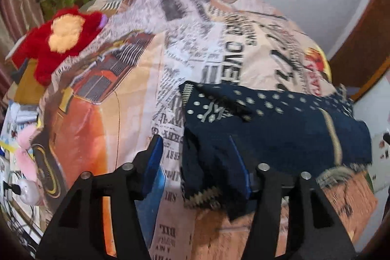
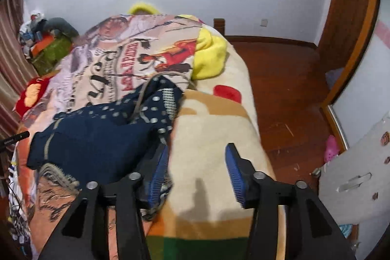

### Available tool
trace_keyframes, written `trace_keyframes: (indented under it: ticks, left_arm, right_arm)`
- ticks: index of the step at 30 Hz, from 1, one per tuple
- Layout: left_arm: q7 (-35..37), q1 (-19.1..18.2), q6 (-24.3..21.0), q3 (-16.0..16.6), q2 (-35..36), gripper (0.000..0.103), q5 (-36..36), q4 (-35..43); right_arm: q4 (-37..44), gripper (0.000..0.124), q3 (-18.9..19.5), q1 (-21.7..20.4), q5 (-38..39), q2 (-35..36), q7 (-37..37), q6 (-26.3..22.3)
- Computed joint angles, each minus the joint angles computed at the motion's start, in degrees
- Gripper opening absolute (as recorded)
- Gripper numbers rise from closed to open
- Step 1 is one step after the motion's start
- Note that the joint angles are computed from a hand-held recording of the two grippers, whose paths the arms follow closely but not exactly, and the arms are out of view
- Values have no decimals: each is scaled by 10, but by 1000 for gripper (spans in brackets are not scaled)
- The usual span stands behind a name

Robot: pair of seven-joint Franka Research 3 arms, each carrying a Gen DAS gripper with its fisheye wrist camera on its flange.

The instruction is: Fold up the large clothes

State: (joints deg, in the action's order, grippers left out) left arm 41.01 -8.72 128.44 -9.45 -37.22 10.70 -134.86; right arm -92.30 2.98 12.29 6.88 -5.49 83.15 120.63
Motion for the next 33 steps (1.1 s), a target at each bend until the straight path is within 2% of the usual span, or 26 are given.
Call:
trace_keyframes:
  ticks: [1,3,4,6,9,17,21,26,33]
  left_arm:
    - [3,-4,-2,-7,-3,65,3,5]
    - [10,-17,0,-16,-5,70,5,10]
    - [14,-24,1,-18,-2,73,2,15]
    - [24,-40,0,-22,13,77,-7,27]
    - [43,-60,7,-28,46,78,-16,44]
    - [79,-78,3,-40,133,78,-20,82]
    - [85,-66,-7,-44,157,78,12,101]
    - [86,-42,-2,-35,161,78,42,116]
    - [122,-2,-15,-11,227,81,73,181]
  right_arm:
    - [-9,75,2,3,6,-9,-3,6]
    - [-39,93,7,12,27,-33,-19,30]
    - [-54,96,11,18,36,-45,-32,44]
    - [-63,96,19,30,43,-53,-50,48]
    - [-54,96,35,49,39,-43,-66,24]
    - [-28,96,64,93,-18,3,-83,-30]
    - [4,96,73,115,-94,47,-70,-52]
    - [36,96,61,130,-118,82,-92,-49]
    - [177,97,36,146,-146,189,-77,-50]
